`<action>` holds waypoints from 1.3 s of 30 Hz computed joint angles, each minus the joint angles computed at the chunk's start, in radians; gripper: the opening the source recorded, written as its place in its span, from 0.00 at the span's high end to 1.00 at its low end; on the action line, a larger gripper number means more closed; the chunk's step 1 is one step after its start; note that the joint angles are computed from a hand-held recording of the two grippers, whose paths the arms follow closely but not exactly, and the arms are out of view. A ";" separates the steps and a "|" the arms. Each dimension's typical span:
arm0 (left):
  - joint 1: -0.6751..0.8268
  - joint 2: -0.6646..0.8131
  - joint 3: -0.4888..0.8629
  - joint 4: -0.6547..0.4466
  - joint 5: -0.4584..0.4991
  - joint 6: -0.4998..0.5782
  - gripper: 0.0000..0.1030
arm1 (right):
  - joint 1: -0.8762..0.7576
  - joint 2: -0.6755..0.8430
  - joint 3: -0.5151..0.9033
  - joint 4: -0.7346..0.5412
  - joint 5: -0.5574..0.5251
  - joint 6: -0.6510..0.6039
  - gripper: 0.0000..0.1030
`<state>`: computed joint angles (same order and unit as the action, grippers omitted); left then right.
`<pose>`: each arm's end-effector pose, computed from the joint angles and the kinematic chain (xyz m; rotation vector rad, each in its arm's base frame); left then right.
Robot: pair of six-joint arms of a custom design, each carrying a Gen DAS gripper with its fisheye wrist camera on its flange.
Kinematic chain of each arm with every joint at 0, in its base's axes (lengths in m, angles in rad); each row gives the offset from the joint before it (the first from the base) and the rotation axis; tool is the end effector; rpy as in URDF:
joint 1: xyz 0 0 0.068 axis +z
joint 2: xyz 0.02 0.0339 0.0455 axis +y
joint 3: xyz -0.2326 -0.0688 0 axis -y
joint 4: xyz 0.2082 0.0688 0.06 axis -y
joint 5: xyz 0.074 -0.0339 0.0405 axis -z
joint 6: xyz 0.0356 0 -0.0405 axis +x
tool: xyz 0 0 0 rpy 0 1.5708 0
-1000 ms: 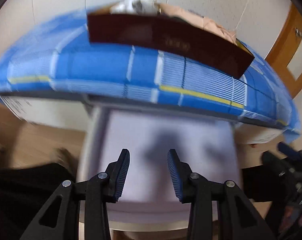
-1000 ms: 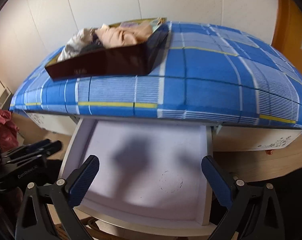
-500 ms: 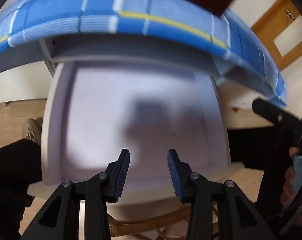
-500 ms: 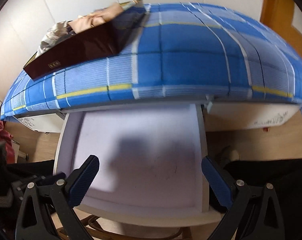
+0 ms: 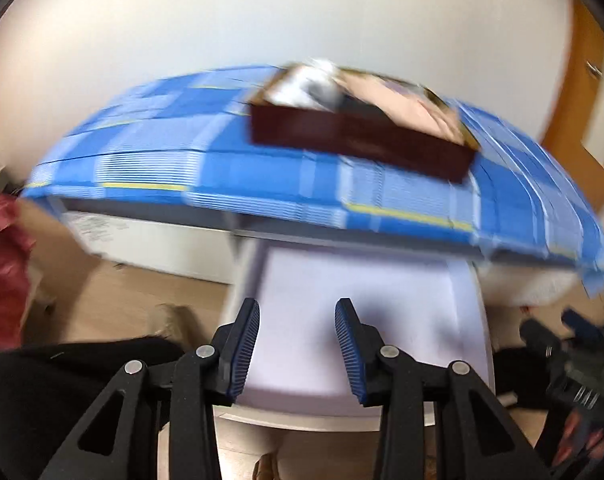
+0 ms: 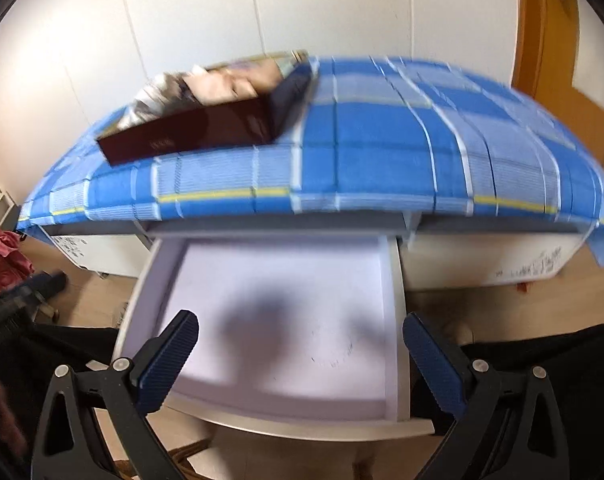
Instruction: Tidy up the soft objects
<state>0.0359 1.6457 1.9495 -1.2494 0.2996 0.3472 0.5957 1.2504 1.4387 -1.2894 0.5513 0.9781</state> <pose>0.2815 -0.0004 0.3774 0.5012 2.4178 -0.2137 0.1655 0.0896 0.3391 0.6231 2.3538 -0.0735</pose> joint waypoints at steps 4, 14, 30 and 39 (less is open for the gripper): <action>0.079 -0.055 0.017 -0.028 0.048 0.014 0.60 | 0.116 0.021 0.062 -0.069 0.066 0.083 0.00; -0.021 -0.126 -0.135 0.022 -0.083 -0.027 0.58 | 0.199 0.096 0.116 -0.156 0.083 0.139 0.00; -0.046 -0.167 -0.298 0.109 -0.166 -0.017 0.58 | 0.195 0.136 0.085 -0.166 0.084 0.147 0.00; -0.053 -0.178 -0.307 0.119 -0.145 -0.012 0.58 | 0.204 0.136 0.084 -0.155 0.094 0.149 0.00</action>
